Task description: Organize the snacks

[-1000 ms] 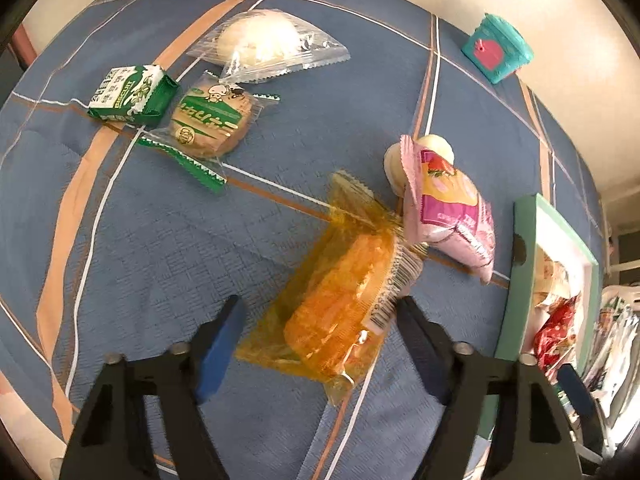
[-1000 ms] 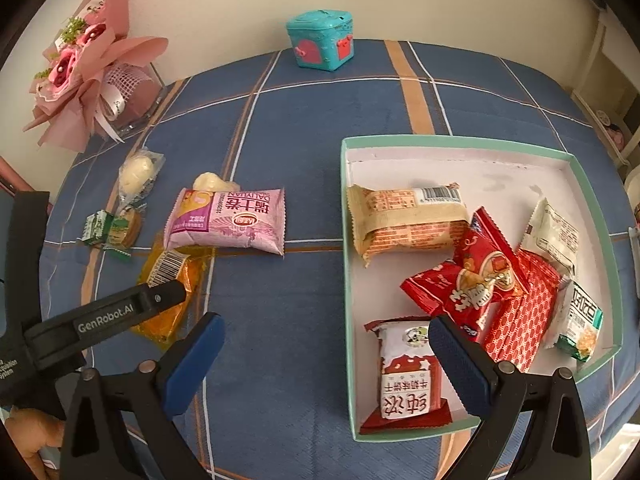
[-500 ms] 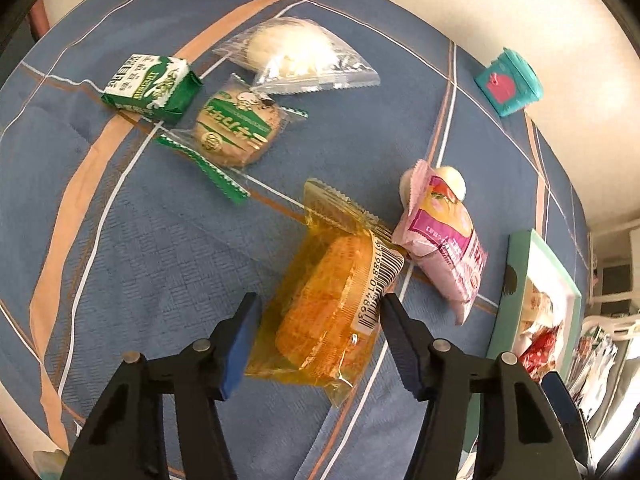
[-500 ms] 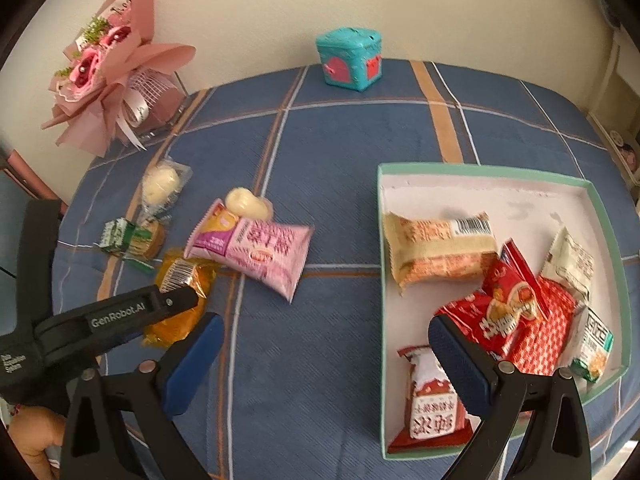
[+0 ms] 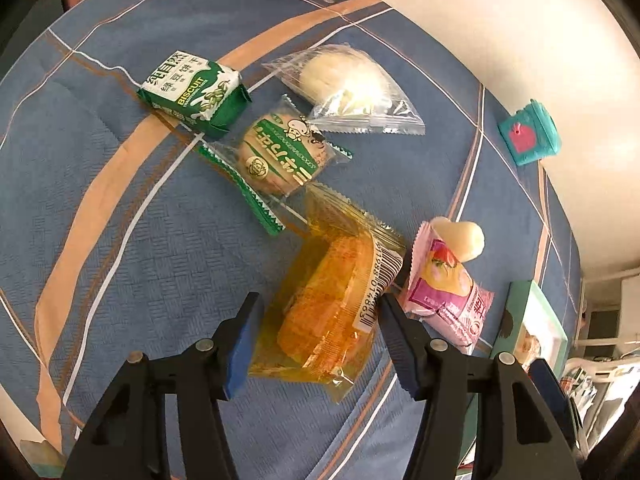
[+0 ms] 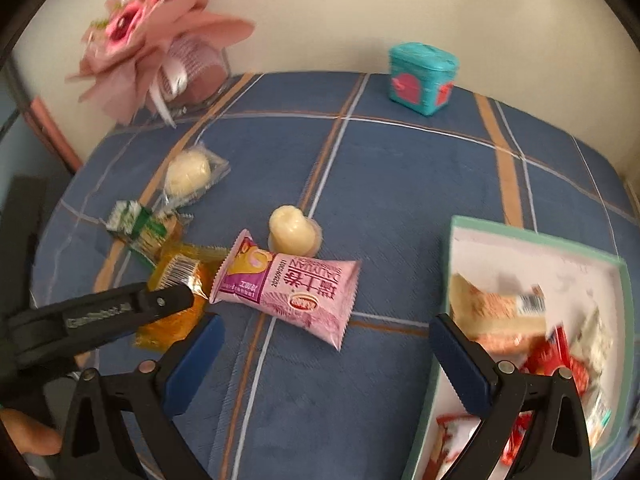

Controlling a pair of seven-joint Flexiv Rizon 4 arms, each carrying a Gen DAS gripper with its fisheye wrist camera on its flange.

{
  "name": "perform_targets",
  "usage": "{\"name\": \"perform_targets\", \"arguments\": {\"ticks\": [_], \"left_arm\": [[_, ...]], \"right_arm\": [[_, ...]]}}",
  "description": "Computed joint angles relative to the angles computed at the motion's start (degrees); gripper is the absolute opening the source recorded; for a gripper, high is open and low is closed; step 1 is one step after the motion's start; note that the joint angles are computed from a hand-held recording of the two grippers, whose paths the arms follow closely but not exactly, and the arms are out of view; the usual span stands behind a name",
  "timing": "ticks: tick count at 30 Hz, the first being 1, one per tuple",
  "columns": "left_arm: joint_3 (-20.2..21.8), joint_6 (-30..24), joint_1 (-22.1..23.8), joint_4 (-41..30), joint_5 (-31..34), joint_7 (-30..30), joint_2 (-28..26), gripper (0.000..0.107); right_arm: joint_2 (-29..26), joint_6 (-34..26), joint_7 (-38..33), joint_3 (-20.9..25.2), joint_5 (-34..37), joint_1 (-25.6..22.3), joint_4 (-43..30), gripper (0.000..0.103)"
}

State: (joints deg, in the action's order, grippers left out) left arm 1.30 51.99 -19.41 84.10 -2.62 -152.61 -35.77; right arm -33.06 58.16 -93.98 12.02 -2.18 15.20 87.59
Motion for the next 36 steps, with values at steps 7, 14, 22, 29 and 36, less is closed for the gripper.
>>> {"name": "perform_targets", "arguments": {"ticks": [7,14,22,29,36], "left_arm": [[0.2,1.4,0.1,2.0,-0.4,-1.0,1.1,0.061],[1.2,-0.2,-0.2,3.8,2.2,-2.6,3.6,0.061],[0.5,2.0,0.6,7.1,1.8,-3.2,5.5,0.061],[0.5,1.6,0.6,6.0,1.4,-3.7,4.5,0.061],[0.1,0.0,0.8,5.3,1.3,-2.9,4.5,0.061]], "right_arm": [[-4.5,-2.5,-2.9,1.2,0.3,-0.3,-5.6,0.102],[-7.6,-4.0,-9.8,3.6,4.1,-1.1,-10.5,0.096],[-10.2,-5.5,-16.3,5.1,7.9,-1.4,-14.4,0.095],[-10.6,-9.6,-16.7,4.5,9.2,-0.8,-15.7,0.094],[-8.9,-10.5,-16.0,3.3,9.7,-0.1,-13.2,0.081]]}}
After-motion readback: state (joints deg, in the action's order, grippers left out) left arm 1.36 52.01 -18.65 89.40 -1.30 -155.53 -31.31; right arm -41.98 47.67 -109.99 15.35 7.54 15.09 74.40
